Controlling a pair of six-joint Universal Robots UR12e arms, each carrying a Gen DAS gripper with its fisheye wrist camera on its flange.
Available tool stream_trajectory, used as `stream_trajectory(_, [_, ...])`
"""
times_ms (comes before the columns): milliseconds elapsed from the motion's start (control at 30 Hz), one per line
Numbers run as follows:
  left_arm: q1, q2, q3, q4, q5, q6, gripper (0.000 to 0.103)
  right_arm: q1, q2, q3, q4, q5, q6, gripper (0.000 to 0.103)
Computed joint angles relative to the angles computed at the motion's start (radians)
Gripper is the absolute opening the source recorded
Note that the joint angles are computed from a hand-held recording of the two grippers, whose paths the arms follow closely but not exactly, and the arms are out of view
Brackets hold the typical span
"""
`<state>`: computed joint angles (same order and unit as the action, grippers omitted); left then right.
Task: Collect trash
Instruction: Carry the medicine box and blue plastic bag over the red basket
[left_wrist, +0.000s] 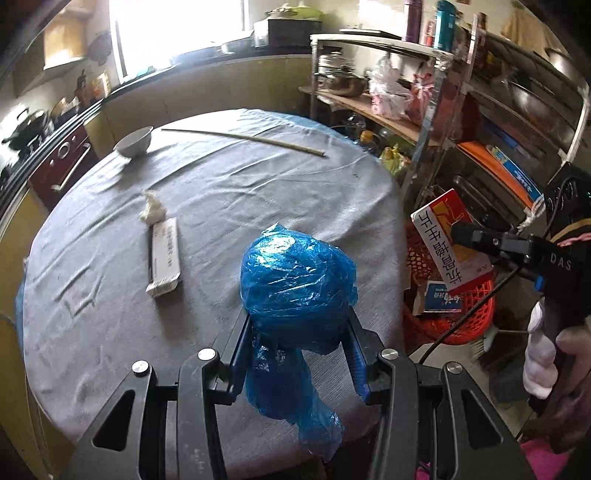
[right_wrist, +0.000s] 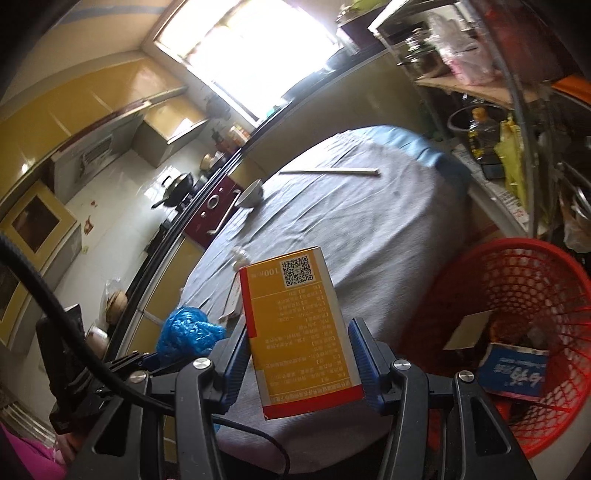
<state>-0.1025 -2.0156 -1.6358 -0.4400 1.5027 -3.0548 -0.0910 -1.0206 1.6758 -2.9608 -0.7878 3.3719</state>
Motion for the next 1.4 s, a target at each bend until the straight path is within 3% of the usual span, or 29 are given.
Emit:
stream_trajectory(233, [-0.016,-0.017,0.031,0.018,-0.030,0.058,0.048,-0.035,-0.011,0.021,-0.069,-0.053,0.073,0.055])
stream_trajectory(833, [-0.050,-0.082,0.154,-0.040,-0.249,0.115,0.048,-0.111,-0.062,0.084,-0.208,-0.219,0.207,0.056])
stream_trajectory(1067, [-0.069,-0.127,0.226,-0.156,-0.295,0.129,0.048,-0.131,-0.064,0.101,-0.192,-0.279,0.243,0.056])
stream_trajectory(1200, [-0.080,-0.155,0.265,-0.221,-0.307,0.119,0.048,-0.131,-0.060,0.104,-0.129,-0.325,0.245,0.057])
stream_trajectory(1400, [-0.093,-0.173,0.282,-0.258,-0.298,0.127,0.048,-0.139,-0.045,0.108,-0.082,-0.315,0.265,0.057])
